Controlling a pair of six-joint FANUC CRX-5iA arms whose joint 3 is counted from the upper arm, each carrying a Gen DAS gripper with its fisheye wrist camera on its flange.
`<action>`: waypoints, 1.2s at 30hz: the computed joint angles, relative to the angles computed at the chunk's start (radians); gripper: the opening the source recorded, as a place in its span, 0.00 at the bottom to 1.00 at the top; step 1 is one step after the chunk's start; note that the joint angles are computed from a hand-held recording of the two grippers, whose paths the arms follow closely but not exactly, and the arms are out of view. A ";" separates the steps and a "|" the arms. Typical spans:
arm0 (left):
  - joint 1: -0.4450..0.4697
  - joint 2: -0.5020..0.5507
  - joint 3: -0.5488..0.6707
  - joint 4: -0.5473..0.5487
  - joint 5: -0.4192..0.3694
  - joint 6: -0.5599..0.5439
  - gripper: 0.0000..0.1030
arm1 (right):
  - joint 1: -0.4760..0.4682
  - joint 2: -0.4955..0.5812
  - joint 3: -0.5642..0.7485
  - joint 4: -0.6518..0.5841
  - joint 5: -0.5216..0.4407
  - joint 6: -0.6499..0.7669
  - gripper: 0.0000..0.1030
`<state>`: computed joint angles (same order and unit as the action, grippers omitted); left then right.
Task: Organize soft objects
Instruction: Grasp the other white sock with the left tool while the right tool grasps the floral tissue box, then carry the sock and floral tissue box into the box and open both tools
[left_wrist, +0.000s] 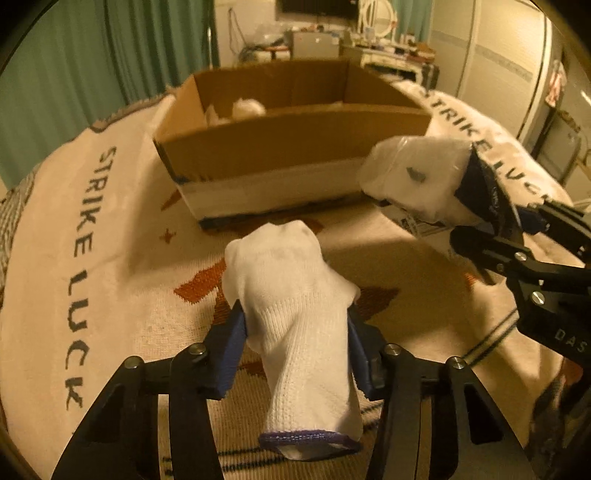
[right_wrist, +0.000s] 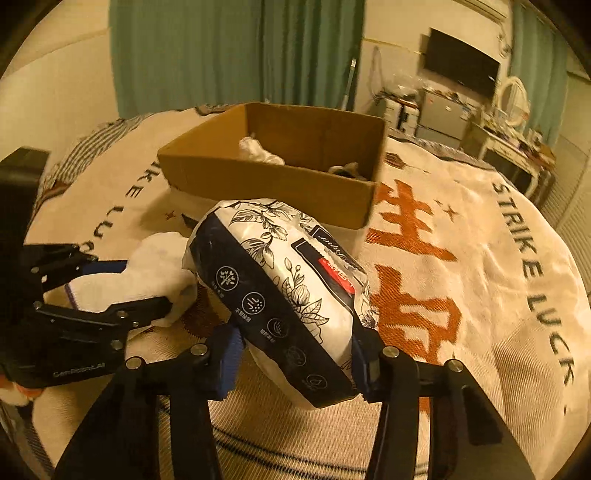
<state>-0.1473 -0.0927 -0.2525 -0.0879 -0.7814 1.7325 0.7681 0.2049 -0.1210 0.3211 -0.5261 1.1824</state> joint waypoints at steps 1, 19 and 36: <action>-0.002 -0.019 -0.006 0.001 0.007 0.002 0.47 | -0.001 -0.013 -0.001 -0.018 -0.004 -0.002 0.46; -0.061 -0.234 0.075 -0.161 0.018 0.087 0.47 | 0.069 -0.279 -0.113 0.222 0.049 -0.243 0.46; 0.047 -0.047 0.258 -0.180 0.151 0.033 0.47 | 0.007 -0.010 0.376 -0.066 0.016 0.072 0.46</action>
<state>-0.1002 -0.1393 0.0058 -0.2681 -0.6309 1.7654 0.7755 0.1954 0.2551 0.2546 -0.5102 1.2544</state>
